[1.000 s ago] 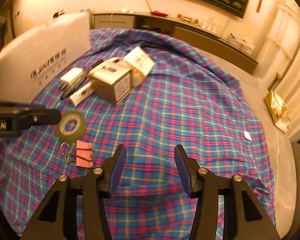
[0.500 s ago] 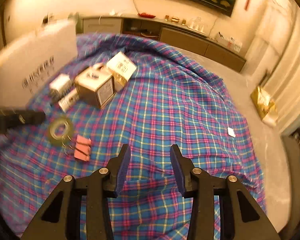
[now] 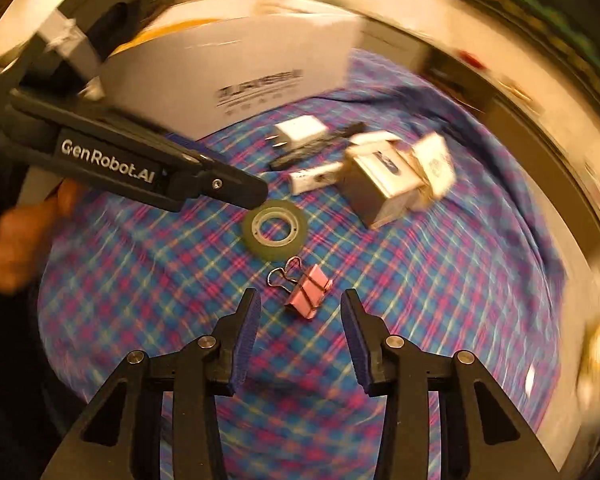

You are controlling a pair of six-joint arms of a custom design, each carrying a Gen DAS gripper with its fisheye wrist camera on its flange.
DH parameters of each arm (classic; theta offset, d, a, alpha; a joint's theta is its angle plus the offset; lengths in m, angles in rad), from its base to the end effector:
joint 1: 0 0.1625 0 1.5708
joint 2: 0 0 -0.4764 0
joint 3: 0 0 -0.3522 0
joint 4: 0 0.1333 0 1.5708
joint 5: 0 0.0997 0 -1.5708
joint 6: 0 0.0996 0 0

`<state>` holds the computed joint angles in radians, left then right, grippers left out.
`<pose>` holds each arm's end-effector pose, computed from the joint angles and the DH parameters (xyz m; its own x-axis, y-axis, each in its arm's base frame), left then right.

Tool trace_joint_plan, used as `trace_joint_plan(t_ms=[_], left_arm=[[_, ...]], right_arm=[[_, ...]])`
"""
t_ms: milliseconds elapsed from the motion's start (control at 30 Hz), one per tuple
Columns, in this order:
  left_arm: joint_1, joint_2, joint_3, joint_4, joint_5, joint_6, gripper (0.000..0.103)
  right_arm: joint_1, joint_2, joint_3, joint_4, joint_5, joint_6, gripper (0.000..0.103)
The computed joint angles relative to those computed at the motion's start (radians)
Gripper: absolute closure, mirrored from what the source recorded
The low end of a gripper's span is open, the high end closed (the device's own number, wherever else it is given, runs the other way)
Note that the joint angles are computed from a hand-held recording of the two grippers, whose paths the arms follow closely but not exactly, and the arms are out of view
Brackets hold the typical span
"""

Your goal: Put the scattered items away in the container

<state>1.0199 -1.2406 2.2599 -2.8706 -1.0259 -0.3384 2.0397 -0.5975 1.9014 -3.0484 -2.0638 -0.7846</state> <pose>-0.0824 -0.4874 0.2589 -0.9252 0.0351 -0.3779 0.2076 0.8803 -0.4265 0.3481 -0.4964 0.0216 -0.2678 -0.8509 0.4520 -0.8963 0.3921 0.2071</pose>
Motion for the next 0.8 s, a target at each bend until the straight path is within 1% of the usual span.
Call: trace_joint_plan(t_ms=[33,100,133,167,233,333,400,433,467,500,567,667,733,800], left_arm=[[-0.001,0.004,-0.001,0.0,-0.005,0.006,0.047],[-0.002,0.013,-0.002,0.001,-0.004,0.016,0.047],[0.0,0.017,-0.003,0.006,-0.002,0.021,0.047],[0.003,0.021,-0.005,0.013,-0.002,0.024,0.047],[0.01,0.028,-0.01,0.025,-0.007,0.03,0.047],[0.012,0.035,-0.01,0.023,-0.004,0.044,0.047],[0.012,0.04,-0.01,0.019,-0.009,0.052,0.047],[0.013,0.043,-0.01,0.016,-0.014,0.056,0.047],[0.013,0.046,-0.009,0.011,-0.017,0.06,0.047],[0.011,0.05,-0.007,0.006,-0.018,0.066,0.047],[0.002,0.061,-0.004,-0.001,-0.007,0.075,0.047],[-0.022,0.082,0.003,-0.015,0.033,0.088,0.046],[-0.035,0.095,0.004,-0.02,0.059,0.092,0.045],[-0.047,0.112,0.007,-0.035,0.088,0.097,0.044]], right_arm=[[-0.016,-0.008,-0.016,0.044,0.031,-0.044,0.06],[-0.042,-0.018,-0.061,0.186,0.088,-0.103,0.06],[-0.044,-0.015,-0.074,0.22,0.093,-0.139,0.06],[-0.045,-0.006,-0.088,0.24,0.086,-0.191,0.06],[-0.045,0.012,-0.109,0.249,0.065,-0.265,0.06],[-0.064,0.015,-0.148,0.316,0.11,-0.328,0.059],[-0.077,0.015,-0.177,0.396,0.127,-0.343,0.059],[-0.081,0.019,-0.188,0.424,0.131,-0.347,0.059],[-0.088,0.016,-0.191,0.44,0.15,-0.348,0.061],[-0.096,0.014,-0.197,0.452,0.164,-0.336,0.065],[-0.115,0.004,-0.202,0.468,0.202,-0.284,0.065],[-0.133,-0.024,-0.159,0.401,0.231,-0.246,0.065],[-0.135,-0.039,-0.127,0.328,0.224,-0.213,0.065],[-0.134,-0.059,-0.081,0.229,0.202,-0.168,0.065]])
